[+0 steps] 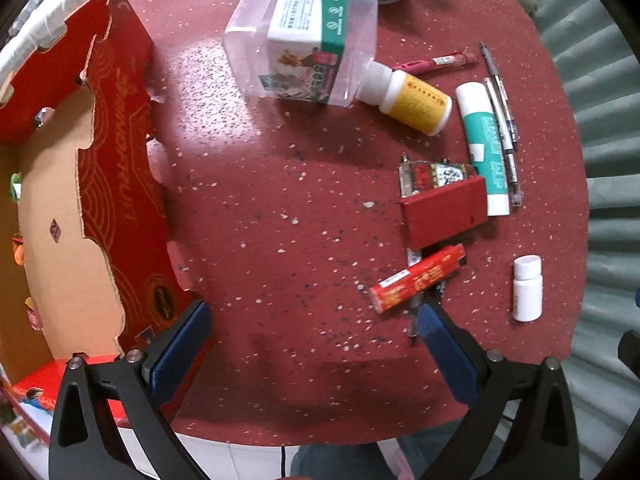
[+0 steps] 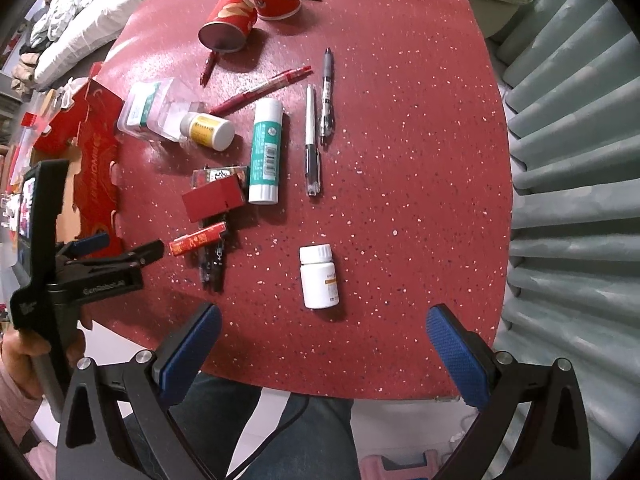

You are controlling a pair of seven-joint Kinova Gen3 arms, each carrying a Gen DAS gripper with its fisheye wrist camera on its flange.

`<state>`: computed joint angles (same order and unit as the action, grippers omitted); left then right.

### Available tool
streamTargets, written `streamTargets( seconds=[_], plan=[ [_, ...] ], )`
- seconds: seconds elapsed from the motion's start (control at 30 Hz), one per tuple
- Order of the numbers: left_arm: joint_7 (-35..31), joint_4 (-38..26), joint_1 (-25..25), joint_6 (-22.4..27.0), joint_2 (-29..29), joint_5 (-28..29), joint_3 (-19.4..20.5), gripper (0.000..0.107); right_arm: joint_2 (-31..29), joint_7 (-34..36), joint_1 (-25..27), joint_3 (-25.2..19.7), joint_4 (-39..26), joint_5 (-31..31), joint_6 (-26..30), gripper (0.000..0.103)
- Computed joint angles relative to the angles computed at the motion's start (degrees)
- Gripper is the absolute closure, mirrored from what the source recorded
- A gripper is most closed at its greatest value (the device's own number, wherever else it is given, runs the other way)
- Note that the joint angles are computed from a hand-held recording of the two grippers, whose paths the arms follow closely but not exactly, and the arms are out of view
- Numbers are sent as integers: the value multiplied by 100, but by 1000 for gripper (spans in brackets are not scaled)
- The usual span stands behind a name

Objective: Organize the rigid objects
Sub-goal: 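Move left tool toward grey-grip pen while right tool approaches white pill bottle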

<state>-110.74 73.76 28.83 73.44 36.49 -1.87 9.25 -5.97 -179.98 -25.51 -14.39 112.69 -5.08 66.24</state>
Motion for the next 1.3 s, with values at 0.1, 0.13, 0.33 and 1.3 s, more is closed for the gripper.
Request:
streamTargets(
  seconds=[0.1, 0.13, 0.33, 1.3],
  plan=[
    [35, 64, -4, -56, -33, -67, -56, 5, 19, 58, 7, 22, 65, -67, -103, 0],
    [65, 109, 8, -107, -49, -120, -84, 5, 32, 73, 9, 25, 75, -71, -130, 0],
    [-158, 181, -156, -151, -122, -222, -63, 5, 103, 149, -11, 37, 197, -164, -348, 0],
    [1186, 223, 851, -1241, 48, -1157, -307, 4, -11, -91, -161, -58, 842, -743, -1007, 0]
  ],
)
